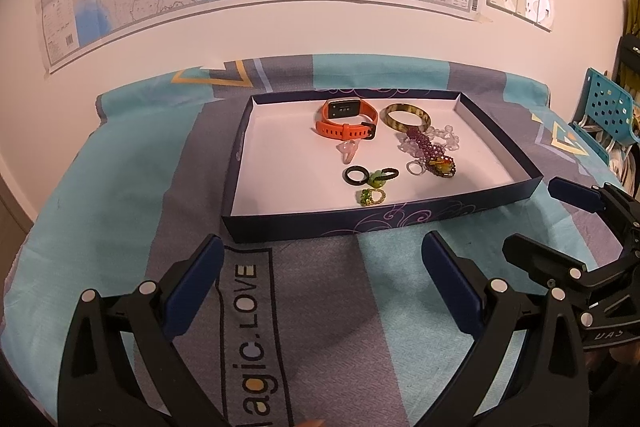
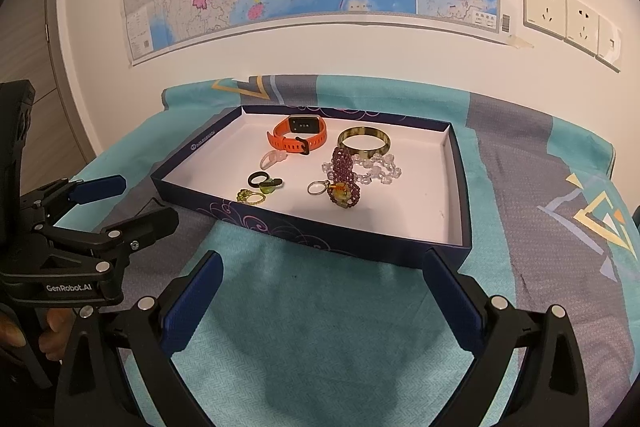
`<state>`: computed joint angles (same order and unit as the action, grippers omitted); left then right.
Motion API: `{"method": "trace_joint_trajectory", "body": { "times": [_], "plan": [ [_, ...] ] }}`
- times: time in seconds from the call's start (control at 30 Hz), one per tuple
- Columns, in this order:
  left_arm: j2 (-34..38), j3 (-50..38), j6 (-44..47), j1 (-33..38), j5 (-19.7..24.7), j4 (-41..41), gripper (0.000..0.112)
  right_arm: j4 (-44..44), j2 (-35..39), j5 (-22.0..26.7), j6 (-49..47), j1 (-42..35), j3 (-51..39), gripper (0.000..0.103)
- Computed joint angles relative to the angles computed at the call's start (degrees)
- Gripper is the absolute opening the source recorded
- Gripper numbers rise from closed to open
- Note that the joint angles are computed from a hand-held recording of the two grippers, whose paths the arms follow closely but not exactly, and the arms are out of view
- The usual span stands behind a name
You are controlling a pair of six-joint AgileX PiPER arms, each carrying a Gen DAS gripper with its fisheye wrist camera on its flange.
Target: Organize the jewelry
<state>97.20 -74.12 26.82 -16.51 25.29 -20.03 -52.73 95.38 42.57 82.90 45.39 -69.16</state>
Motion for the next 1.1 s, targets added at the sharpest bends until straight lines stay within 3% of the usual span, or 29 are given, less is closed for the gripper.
{"method": "trace_joint_trajectory", "body": {
  "times": [1.1],
  "plan": [
    [0.61,-0.56,-1.32,-0.56,0.44,1.33,0.097,1.33,0.15,-0.55,-0.95,-0.74,-0.19,0.097]
  ]
}}
